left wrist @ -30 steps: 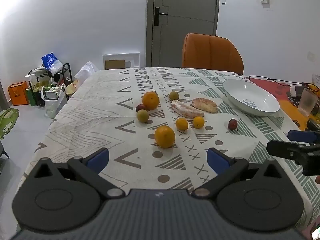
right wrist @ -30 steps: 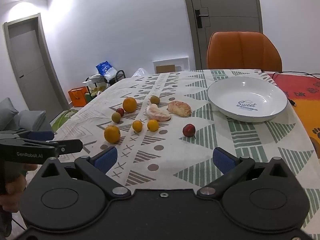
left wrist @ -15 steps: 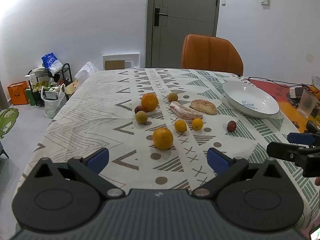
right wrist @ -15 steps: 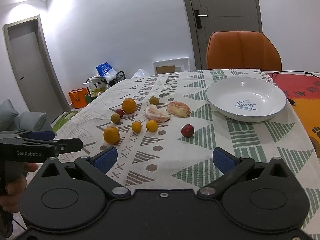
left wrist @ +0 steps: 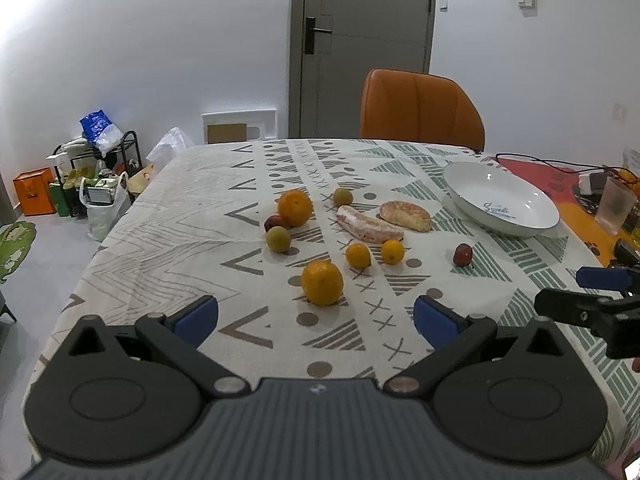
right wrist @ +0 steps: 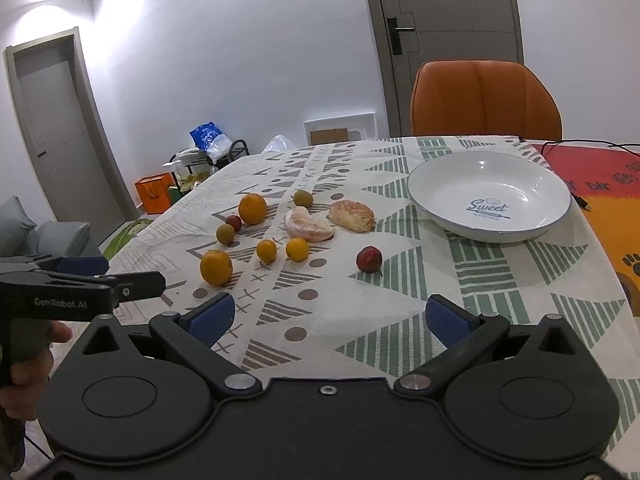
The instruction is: Organize fruits
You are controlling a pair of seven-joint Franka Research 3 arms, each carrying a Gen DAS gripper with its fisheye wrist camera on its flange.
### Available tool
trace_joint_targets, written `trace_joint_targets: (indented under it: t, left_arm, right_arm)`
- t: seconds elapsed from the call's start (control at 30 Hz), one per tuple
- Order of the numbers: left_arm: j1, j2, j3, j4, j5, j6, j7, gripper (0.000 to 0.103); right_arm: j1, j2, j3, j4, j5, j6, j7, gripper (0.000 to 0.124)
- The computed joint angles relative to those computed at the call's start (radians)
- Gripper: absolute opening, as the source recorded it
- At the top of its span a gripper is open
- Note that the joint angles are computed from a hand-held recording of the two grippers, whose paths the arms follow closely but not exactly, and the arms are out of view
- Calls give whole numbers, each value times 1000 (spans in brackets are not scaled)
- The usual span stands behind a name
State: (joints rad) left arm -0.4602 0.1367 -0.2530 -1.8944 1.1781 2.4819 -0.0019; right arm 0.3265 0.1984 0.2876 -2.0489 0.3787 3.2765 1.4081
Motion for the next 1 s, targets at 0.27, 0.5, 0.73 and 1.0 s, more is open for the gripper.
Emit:
trace_joint_targets:
  t: [0.27, 0.5, 0.73, 1.0]
  left_arm:
    - [1, 38, 13, 33, -6, 19, 15, 102]
    - [-4, 86, 34, 76, -35, 49, 51, 100]
    - [-10, 128, 60, 118, -57, 75, 67, 86]
    - [-4, 167, 80, 150, -118, 95, 106, 64]
  right_arm:
    - [-27, 36, 18, 32, -9, 5, 2, 101]
    - [-85, 66, 73, 80, 25, -81, -43, 86]
    - [-58, 107, 48, 144, 119, -129, -122, 72]
    - [52, 149, -97, 213, 59, -189, -61, 63]
